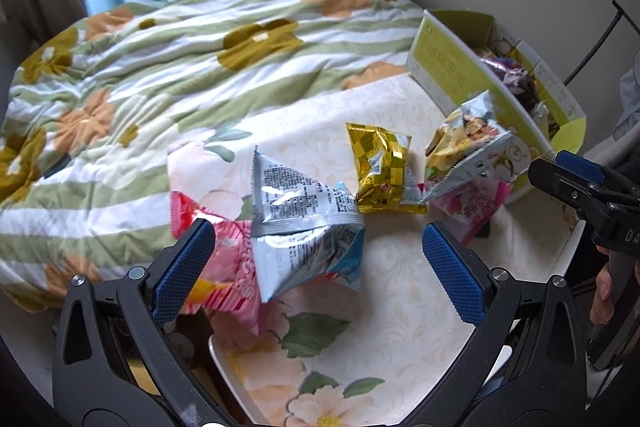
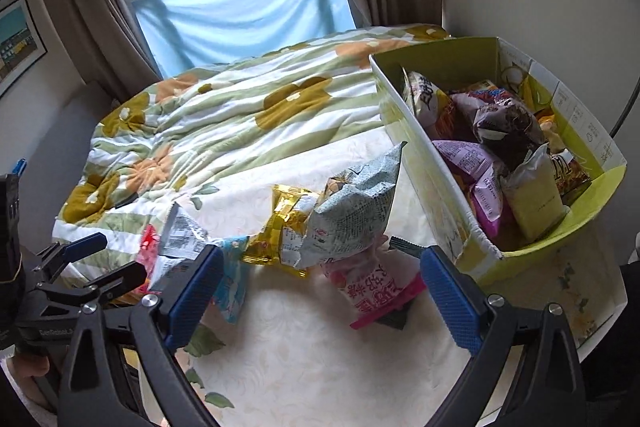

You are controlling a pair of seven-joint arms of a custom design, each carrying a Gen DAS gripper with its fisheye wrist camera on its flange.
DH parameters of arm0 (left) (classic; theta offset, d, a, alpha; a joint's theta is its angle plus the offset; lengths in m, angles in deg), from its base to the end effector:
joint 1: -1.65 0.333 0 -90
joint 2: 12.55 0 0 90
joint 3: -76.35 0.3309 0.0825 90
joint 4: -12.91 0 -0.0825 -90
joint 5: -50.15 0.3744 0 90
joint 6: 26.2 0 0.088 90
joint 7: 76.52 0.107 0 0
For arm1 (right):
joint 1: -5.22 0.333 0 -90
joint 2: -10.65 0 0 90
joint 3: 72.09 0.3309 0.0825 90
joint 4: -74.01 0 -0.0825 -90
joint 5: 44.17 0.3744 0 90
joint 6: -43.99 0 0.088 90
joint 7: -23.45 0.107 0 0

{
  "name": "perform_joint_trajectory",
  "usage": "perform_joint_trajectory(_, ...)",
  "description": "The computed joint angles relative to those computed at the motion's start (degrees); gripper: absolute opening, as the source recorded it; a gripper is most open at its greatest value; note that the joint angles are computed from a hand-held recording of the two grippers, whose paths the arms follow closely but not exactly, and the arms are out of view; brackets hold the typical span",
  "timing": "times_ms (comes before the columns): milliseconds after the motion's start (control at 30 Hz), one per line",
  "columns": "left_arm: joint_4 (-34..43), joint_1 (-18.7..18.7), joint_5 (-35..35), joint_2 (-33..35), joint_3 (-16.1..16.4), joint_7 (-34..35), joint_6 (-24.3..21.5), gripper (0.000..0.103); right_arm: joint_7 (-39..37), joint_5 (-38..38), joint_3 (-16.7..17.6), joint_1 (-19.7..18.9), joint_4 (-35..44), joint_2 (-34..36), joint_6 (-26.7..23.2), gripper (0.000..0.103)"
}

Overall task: Organize snacks
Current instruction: 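Grasp the white text-printed bag with left tool while right tool grasps the grey-blue patterned bag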

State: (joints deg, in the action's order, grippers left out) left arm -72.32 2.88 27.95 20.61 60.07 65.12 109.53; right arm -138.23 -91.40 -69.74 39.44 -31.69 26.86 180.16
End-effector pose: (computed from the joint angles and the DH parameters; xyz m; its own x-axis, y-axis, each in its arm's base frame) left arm 0.7177 -0.1535 0.3979 -0.7711 -0.6256 0.1184 -0.5877 0.6278 -0.5104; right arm 0.5250 0.3772 0.4208 -0.5741 -0.7807 -0.2466 -0.5681 0.5968 -0.5666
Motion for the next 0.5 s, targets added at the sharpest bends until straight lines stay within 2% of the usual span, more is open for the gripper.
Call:
perform_joint_trajectory(200,7.8,-4.3,6.6,6.9,2.2,-5.8,-3.0,0.102,-1.4,1.6,-1.4,-1.6,0.4,2.9,3.6,0.098)
perform_joint_trajectory(500,15.8,-7.7,14.1,13.8,3.4,-10.3,-6.2,0.102,-3.5,3.4,-4.0,-2.1,1.6,6.5,8.4,0.098)
